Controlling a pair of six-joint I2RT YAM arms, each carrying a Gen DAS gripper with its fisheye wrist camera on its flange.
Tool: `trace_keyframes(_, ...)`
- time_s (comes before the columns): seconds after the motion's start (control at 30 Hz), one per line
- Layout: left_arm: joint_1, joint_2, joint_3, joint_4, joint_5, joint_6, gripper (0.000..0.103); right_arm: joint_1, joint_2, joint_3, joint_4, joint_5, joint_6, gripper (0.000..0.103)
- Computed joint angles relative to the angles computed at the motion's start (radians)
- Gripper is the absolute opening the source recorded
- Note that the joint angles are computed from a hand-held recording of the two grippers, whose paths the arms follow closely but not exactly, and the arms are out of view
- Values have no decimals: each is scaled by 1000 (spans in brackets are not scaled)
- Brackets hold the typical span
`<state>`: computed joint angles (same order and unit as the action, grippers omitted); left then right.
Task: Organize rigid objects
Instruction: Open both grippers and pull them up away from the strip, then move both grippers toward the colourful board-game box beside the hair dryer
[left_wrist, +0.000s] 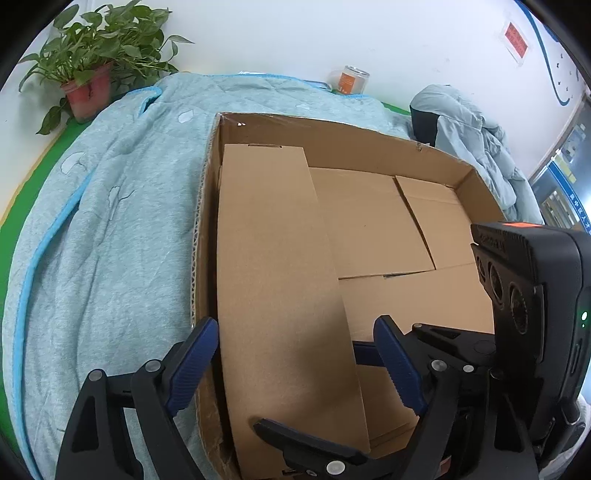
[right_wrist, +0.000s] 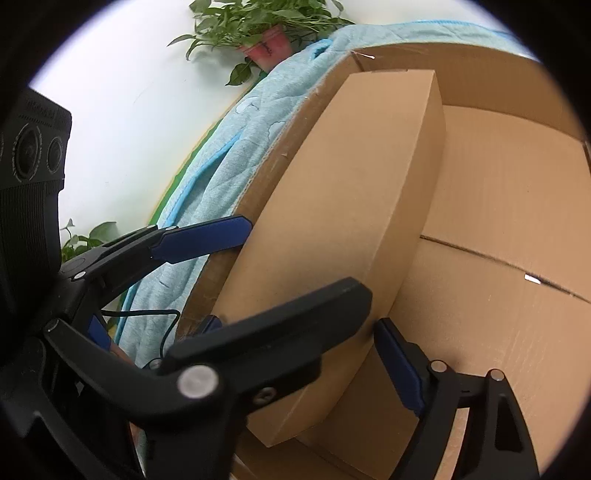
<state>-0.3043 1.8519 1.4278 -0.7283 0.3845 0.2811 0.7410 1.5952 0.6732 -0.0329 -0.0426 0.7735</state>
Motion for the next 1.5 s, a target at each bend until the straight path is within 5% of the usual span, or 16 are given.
trace_keyframes(0.3,51,-42,-13,-71,67,16,78,-13,-18,-7,-9,-36,-17,83)
trace_keyframes(0.63,164,-255,-137,-50,88,23,78,-16,4,3,17,-66,51,90)
trace_keyframes(0.8,258,-425,-237,-55,120,69,81,74,-104,-24,-45,40,96,90)
trace_keyframes(0.87,306,-491,-279,-57,150,79,84,109,-129,-28,-70,87,119,82)
trace_keyframes(0.93,357,-545,-311,-88,178,93,85,127,-115,-10,-105,101,140,56)
trace_keyframes(1.17,453,-712,-412,-156,219,152,87,171,-136,-24,-98,168,182,56)
trace_keyframes(1.2,463,-766,-435,-146,218,149,93,190,-177,-38,-114,191,195,64)
trace_keyframes(1.23,469,-822,-459,-127,215,137,103,234,-226,-45,-155,260,209,80)
trace_keyframes(1.33,494,-973,-527,-80,233,109,102,457,-318,6,-432,585,326,103)
trace_keyframes(1.4,503,-1039,-542,-108,247,122,103,626,-289,91,-721,754,541,102)
trace_keyframes(1.5,540,-1086,-540,-203,318,147,102,828,-188,200,-1117,825,975,102)
